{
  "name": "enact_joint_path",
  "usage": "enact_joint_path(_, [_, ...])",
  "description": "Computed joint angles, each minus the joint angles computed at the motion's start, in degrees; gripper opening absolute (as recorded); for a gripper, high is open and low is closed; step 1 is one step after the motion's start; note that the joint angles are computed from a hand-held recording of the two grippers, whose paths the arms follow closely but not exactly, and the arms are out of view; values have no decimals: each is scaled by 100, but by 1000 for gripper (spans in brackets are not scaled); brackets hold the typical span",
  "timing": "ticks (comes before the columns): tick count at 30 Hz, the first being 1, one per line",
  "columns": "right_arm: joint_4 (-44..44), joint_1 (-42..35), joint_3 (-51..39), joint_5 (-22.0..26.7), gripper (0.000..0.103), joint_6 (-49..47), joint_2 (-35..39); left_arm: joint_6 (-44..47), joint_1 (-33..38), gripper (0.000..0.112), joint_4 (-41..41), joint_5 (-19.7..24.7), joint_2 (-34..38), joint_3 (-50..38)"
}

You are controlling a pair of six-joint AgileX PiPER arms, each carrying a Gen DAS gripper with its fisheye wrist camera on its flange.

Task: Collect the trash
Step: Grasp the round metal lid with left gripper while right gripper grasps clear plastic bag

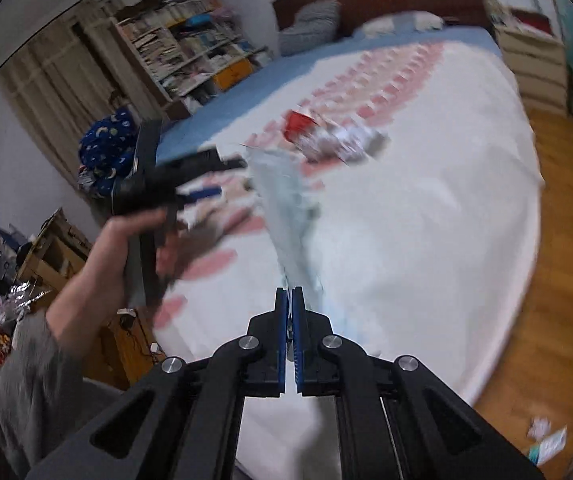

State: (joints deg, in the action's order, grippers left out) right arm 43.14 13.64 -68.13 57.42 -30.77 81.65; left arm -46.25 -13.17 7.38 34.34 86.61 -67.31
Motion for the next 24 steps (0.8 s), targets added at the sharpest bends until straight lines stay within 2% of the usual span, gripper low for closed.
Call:
enact_joint_path(2, [71, -181, 224, -2, 5, -105, -9, 438, 85, 82, -277, -51, 265, -225])
enact_joint_path(7, [187, -240, 358, -60, 5, -251, 92, 855, 274, 82, -776, 135, 867, -702])
enact_joint_path(12, [206, -41, 263, -100, 5, -138, 168, 833, 395, 81, -900, -11, 969, -679])
enact_joint_path(14, [196, -1, 279, -87, 5, -102, 147, 676, 379, 76, -779, 1, 947, -642])
enact_joint_path(16, [150, 43, 289, -87, 5, -29, 114, 715, 423, 58, -870, -69, 956, -611])
enact_joint_path(17, [146, 42, 299, -72, 5, -10, 107, 781, 455, 53, -970, -153, 916, -538])
enact_joint_path(19, [107, 23, 316, -59, 5, 23, 77, 1019, 483, 32, -1172, -273, 874, -477])
enact_joint_path(21, [85, -20, 305, -23, 5, 46, 55, 600, 344, 20, -645, -326, 773, -447])
enact_joint_path(24, [77, -103, 287, 26, 5, 51, -23, -35, 158, 10, 121, -302, 575, -386])
